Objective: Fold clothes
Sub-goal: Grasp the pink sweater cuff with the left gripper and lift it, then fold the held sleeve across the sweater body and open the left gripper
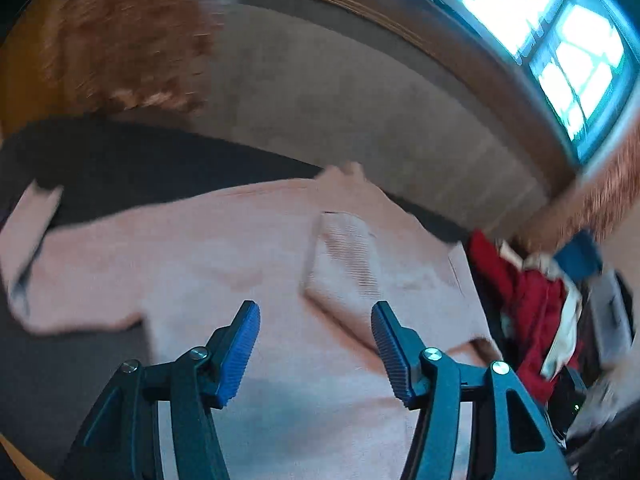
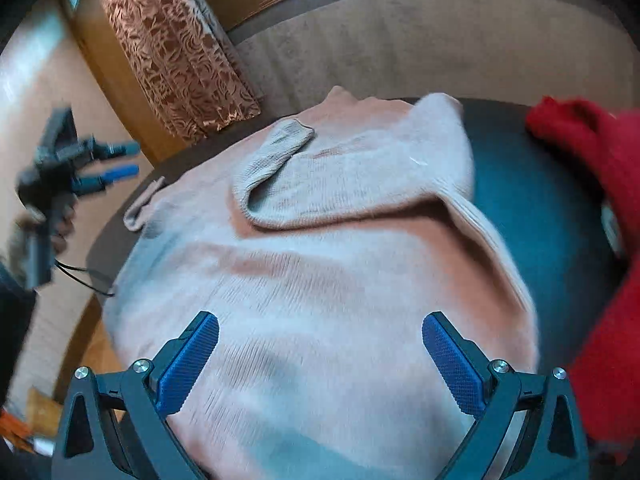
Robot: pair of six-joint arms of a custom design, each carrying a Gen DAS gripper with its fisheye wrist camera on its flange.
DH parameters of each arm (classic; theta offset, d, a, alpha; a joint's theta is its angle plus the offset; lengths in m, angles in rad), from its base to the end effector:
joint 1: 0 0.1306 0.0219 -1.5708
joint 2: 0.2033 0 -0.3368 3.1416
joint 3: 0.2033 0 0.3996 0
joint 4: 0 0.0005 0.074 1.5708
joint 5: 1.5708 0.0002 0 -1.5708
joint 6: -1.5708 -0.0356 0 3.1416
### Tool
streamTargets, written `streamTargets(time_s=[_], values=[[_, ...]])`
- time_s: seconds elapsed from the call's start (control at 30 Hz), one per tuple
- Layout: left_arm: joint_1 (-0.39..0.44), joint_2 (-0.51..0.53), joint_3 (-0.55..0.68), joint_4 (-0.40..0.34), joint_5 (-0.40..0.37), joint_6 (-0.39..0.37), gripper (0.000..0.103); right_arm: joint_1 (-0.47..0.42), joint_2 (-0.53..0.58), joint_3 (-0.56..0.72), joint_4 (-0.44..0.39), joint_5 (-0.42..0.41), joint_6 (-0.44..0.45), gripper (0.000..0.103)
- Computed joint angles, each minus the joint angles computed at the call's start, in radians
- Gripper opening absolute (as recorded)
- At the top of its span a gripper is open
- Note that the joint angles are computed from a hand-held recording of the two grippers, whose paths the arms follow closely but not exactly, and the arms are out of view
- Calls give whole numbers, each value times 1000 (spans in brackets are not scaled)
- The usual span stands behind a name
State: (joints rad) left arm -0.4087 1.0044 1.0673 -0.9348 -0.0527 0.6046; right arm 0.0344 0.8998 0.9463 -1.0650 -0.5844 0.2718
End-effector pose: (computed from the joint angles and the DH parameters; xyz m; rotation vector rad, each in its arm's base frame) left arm 0.3414 -0.1463 0.3866 -0.2661 2.4651 -0.3813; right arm 0.3226 0.0303 0.3614 -0.5813 2.3947 0.6510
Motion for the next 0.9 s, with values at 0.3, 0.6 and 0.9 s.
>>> streamTargets(time_s=[0.3,0.6,0.9], values=[[-119,687,649,-331,-134,-155,62,-86,74,-38,116,-200,-11,103],[-94,974,919,-578,-255,-129,55,-128,83,-53,136,-324,-25,103],[17,434,249,93,31,2,13,-134,80,-51,126,-343,-22,103]])
